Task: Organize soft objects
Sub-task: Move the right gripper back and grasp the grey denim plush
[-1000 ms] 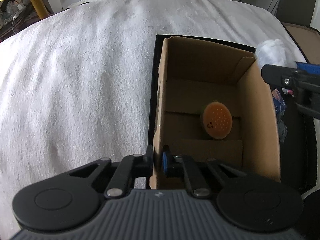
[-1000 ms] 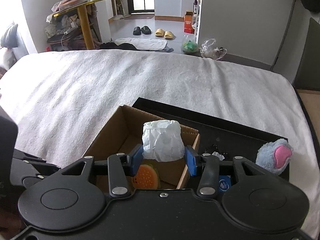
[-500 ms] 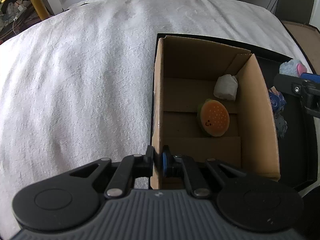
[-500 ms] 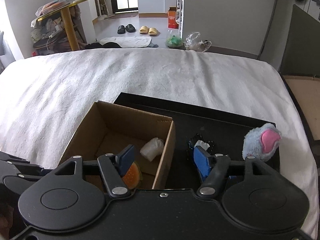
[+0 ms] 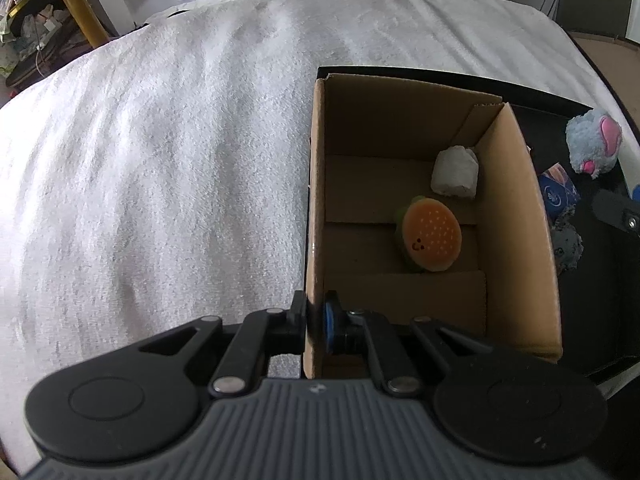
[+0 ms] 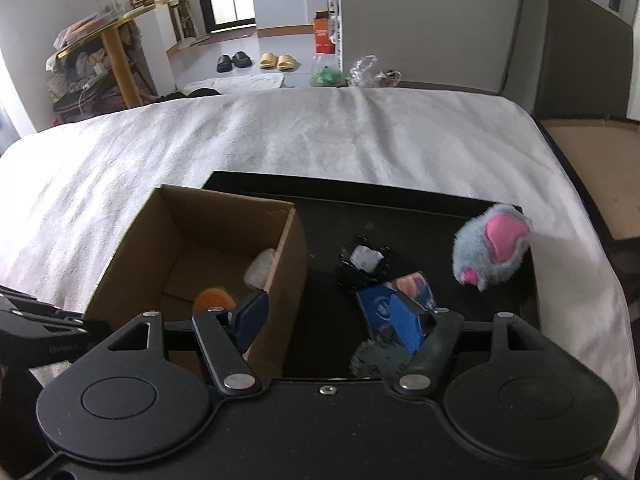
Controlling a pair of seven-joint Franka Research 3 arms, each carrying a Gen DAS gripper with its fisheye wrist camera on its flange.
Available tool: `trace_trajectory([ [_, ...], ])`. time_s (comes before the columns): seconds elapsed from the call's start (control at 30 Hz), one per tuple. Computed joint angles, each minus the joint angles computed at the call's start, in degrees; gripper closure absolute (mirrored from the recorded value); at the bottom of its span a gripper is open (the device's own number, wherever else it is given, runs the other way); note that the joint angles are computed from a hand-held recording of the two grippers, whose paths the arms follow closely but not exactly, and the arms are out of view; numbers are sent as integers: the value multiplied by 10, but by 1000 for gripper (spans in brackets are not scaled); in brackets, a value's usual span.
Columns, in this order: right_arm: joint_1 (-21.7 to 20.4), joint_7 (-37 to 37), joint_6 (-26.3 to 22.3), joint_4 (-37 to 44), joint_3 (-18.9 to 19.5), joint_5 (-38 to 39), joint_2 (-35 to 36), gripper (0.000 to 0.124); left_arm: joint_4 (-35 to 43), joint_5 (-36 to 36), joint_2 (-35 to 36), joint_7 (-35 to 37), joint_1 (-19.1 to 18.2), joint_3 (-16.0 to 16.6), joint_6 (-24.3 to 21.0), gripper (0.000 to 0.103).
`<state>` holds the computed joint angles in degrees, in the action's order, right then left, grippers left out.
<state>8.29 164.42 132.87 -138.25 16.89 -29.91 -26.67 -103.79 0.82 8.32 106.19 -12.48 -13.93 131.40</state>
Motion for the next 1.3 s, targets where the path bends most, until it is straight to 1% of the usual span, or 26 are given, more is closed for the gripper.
trace_trajectory([
  [0.13, -1, 8, 6, -27, -4, 9, -23, 57, -10, 11, -6, -9, -4, -1, 16, 95],
  [0.2, -4, 11, 11, -39, -4, 14, -33, 57, -8, 19, -5, -15, -7, -1, 14, 91],
  [0.33, -11, 12, 23, -63, -3, 25, -51, 57, 2, 38, 1, -36, -13, -1, 5, 89],
  [0.43, -18, 10, 35, -81, -3, 34, -63, 57, 9, 39, 6, -46, -15, -3, 1, 79],
  [0.5, -21, 8, 42, -91, -2, 42, -70, 57, 12, 36, 7, -49, -16, -4, 0, 63],
  [0.57, -25, 5, 50, -101, -2, 50, -75, 57, 8, 44, 5, -53, -19, -5, 8, 55],
  [0.67, -29, -1, 64, -114, -3, 63, -78, 57, 7, 55, 5, -56, -24, -7, 13, 50],
  [1.03, -44, -10, 127, -162, -3, 113, -77, 58, 24, 96, 24, -81, -38, -7, 0, 45],
  [1.17, -48, -14, 153, -182, -7, 133, -78, 65, 25, 108, 25, -89, -42, -8, 0, 44],
  [1.3, -56, -13, 176, -197, -6, 150, -79, 67, 26, 114, 26, -92, -44, -8, -3, 44],
])
